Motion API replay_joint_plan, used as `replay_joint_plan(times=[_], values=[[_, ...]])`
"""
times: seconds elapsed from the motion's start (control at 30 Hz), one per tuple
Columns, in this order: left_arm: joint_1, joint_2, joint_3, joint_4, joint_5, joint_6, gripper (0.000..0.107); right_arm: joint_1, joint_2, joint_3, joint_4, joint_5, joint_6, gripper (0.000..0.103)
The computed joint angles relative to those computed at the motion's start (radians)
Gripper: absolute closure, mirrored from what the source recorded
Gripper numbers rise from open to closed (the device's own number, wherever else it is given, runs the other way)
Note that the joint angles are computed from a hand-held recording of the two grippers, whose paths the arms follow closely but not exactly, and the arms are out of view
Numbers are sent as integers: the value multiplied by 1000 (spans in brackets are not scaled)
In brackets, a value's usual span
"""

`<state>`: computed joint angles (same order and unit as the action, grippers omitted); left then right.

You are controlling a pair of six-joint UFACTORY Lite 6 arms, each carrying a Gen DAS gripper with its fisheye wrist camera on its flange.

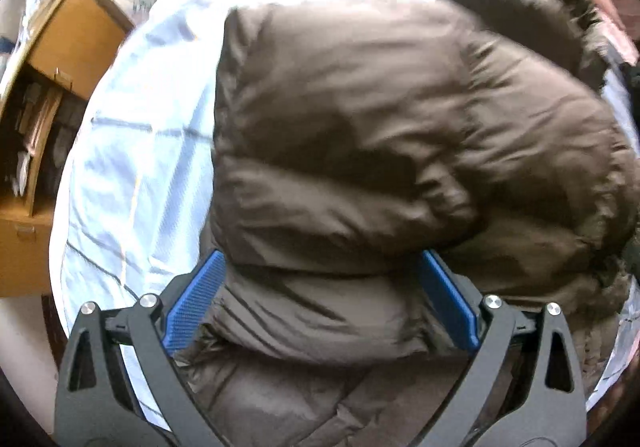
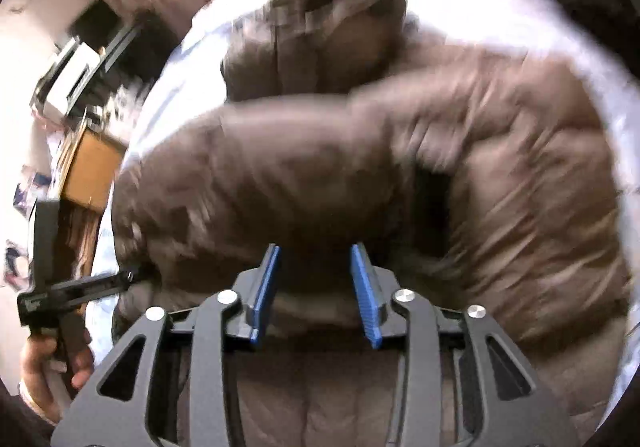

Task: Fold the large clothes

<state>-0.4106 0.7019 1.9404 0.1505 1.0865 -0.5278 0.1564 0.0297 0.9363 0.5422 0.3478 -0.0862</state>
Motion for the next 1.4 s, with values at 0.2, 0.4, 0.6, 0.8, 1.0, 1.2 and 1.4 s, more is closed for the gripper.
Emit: replay_joint_plan(times=[0.2, 0.4, 0.6, 0.8, 1.0, 1.2, 1.4], values=[[-38, 13, -1, -9, -7, 20, 8, -79, 274, 70, 172, 56, -154, 56], [-24, -70, -107, -52, -48, 14, 8, -86, 179, 66, 188, 127, -137, 54], [-7, -123, -144, -167, -55, 91, 8, -25, 61, 28, -8, 297, -27, 49], [-83, -46, -127, -80, -7, 74, 8, -10, 74, -59, -202, 277, 105, 49], [19, -161, -240, -117, -28, 23, 8, -322, -22, -3, -200, 378, 0, 9], [198, -234, -348, -91, -24, 6, 6, -604, 116, 35, -307, 404, -29, 1], [315, -129, -387, -337, -35, 170, 6, -655, 263, -15, -226, 400, -136, 1]])
